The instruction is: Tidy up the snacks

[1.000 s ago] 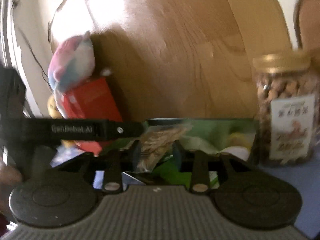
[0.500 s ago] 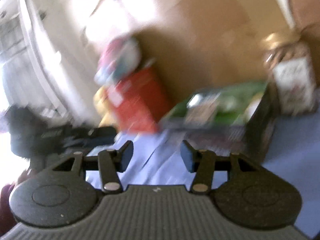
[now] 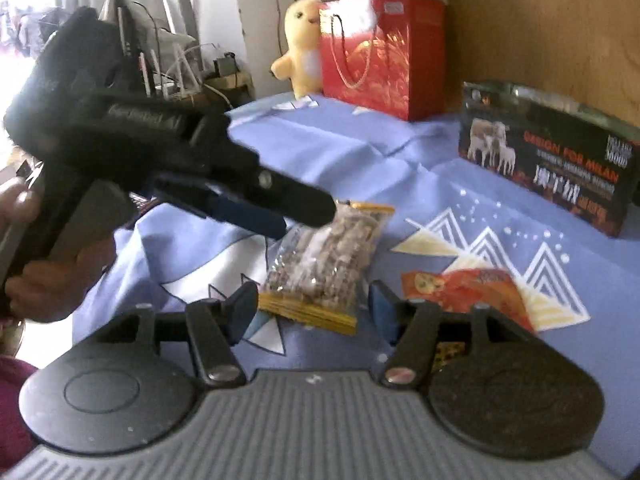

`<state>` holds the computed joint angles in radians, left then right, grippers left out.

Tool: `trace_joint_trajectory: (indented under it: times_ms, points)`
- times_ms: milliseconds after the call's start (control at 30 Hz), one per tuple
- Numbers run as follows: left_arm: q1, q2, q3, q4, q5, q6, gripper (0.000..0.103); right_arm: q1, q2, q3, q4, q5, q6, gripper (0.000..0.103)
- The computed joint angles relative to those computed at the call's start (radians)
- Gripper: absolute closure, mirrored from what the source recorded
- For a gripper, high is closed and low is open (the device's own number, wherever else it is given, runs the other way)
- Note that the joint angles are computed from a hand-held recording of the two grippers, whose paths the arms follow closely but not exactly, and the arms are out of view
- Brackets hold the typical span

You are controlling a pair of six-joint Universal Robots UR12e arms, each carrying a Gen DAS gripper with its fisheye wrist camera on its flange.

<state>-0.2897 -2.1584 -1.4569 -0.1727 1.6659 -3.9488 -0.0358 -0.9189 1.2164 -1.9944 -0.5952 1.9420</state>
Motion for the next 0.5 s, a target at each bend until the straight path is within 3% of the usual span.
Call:
trace_joint_trajectory:
  times_ms: [67, 133, 233, 333, 400, 467, 500]
  points:
    - [0.003, -0.006, 0.006, 0.005, -0.034, 0.004, 0.039, -0.001, 0.003, -0.007, 0.0, 0.001, 0.023, 0.064]
    - [0.006, -0.014, 0.017, 0.012, -0.065, -0.001, 0.042, -0.014, -0.013, 0.016, 0.027, 0.024, 0.009, 0.065]
    - [0.001, -0.035, 0.062, -0.014, -0.03, 0.039, 0.042, -0.015, -0.024, 0.06, -0.126, 0.037, 0.092, 0.065]
    - [0.007, -0.064, 0.109, -0.009, -0.034, 0.049, 0.042, -0.01, -0.009, 0.07, -0.29, 0.034, 0.269, 0.065]
    - [0.009, -0.086, 0.15, -0.02, -0.017, 0.065, 0.039, -0.003, 0.008, 0.059, -0.385, 0.004, 0.439, 0.063]
    - [0.006, -0.098, 0.179, -0.038, 0.038, 0.073, 0.037, -0.003, 0.008, 0.041, -0.313, 0.004, 0.445, 0.058]
    - [0.004, -0.097, 0.18, -0.028, 0.059, 0.079, 0.034, -0.005, 0.003, 0.038, -0.243, 0.029, 0.385, 0.057]
